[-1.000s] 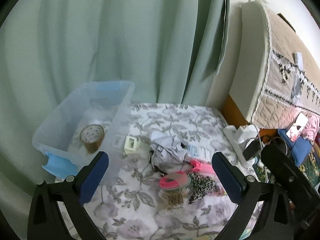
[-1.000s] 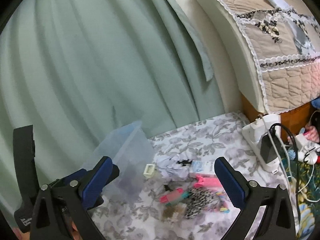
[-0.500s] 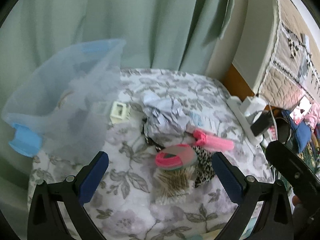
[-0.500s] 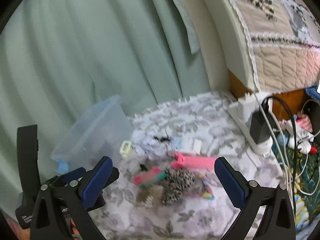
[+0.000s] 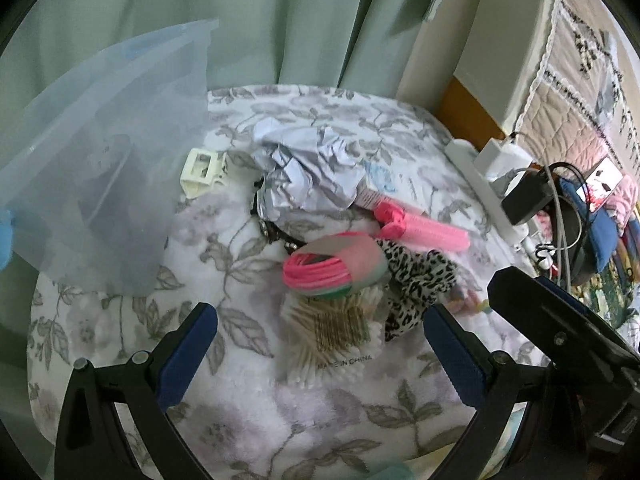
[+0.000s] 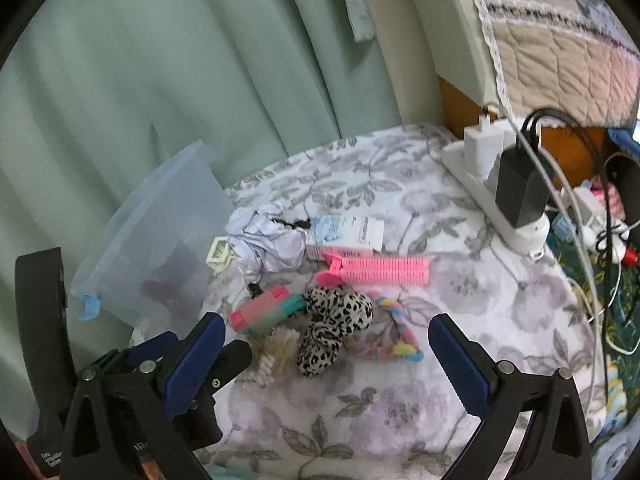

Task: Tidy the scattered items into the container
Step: 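Grasp the cotton swab bag with the left tool while the right tool grasps the leopard scrunchie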

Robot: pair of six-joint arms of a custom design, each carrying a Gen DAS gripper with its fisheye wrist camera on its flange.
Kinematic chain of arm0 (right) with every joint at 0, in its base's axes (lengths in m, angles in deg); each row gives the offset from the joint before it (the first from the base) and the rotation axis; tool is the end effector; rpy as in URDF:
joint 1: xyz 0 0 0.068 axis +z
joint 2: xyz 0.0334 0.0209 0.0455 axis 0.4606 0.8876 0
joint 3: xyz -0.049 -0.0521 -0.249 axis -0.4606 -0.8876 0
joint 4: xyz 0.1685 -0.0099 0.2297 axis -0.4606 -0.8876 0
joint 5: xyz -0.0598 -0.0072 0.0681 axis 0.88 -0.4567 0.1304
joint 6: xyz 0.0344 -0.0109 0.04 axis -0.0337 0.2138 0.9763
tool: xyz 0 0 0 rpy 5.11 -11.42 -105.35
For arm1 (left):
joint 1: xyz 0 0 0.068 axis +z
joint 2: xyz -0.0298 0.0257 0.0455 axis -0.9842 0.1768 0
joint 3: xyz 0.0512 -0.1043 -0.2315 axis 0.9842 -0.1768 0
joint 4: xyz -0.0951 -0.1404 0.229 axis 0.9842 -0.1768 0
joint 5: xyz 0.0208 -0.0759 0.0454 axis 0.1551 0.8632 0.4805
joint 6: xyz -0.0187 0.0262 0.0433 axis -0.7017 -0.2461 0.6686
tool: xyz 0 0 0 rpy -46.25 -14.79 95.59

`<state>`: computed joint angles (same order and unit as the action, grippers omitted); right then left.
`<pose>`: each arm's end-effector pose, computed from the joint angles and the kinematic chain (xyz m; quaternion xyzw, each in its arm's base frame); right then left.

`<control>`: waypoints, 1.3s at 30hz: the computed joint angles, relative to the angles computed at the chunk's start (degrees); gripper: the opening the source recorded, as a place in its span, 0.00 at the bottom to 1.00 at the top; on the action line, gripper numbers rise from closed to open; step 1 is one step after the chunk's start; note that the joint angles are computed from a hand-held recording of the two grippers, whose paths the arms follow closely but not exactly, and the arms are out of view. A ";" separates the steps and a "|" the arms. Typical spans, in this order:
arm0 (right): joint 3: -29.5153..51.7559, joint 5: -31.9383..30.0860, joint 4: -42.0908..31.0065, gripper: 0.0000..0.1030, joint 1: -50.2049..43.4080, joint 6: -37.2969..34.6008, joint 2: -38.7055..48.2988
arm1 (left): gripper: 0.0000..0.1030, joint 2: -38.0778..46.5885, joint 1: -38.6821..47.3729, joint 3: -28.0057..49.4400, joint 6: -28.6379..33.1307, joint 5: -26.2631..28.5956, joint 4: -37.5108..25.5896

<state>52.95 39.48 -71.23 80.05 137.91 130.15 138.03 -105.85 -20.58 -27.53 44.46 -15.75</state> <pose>0.1150 0.1217 0.1080 0.1525 0.9027 0.1400 0.3772 0.2005 -0.1009 0.1011 0.1654 0.9404 -0.1178 0.2728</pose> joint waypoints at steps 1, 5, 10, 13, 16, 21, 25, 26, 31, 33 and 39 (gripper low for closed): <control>-0.32 -0.56 0.85 0.99 -0.37 0.06 0.46 | 1.00 0.81 -0.08 0.12 -0.21 -0.41 0.40; -0.90 -2.85 4.45 0.95 -2.15 -0.29 3.53 | 0.99 3.90 -0.28 0.85 -0.69 -1.43 1.37; -1.65 -5.55 8.77 0.84 -4.18 -0.02 7.16 | 0.99 7.59 -0.23 2.08 -0.73 -1.89 2.09; -2.34 -7.41 11.48 0.81 -5.84 0.29 8.95 | 0.98 9.16 -0.24 2.59 -0.75 -1.97 2.58; -2.49 -8.46 14.04 0.79 -6.73 0.42 11.46 | 0.92 11.00 -0.08 3.15 -0.66 -1.35 2.97; -2.83 -10.70 19.78 0.70 -7.93 -0.76 15.70 | 0.81 13.10 0.31 3.80 0.00 0.48 3.58; -3.04 -12.72 24.66 0.60 -9.17 -1.65 19.09 | 0.76 14.46 0.86 4.18 0.33 2.45 4.11; -3.07 -13.13 25.71 0.57 -9.45 -1.85 19.81 | 0.75 14.61 1.01 4.17 0.44 2.77 4.16; -3.10 -16.33 32.71 0.51 -11.40 -2.42 25.44 | 0.66 16.36 0.79 4.77 0.94 3.98 4.38; -3.10 -17.78 35.66 0.49 -12.27 -2.28 28.04 | 0.66 16.79 0.49 4.91 0.86 3.70 4.57; -3.61 -20.82 42.36 0.34 -14.12 -2.47 32.60 | 0.65 17.30 0.35 5.11 0.66 3.98 4.59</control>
<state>49.34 18.66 -28.87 65.93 135.43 162.75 155.33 -105.50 -15.47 -26.87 48.45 -11.16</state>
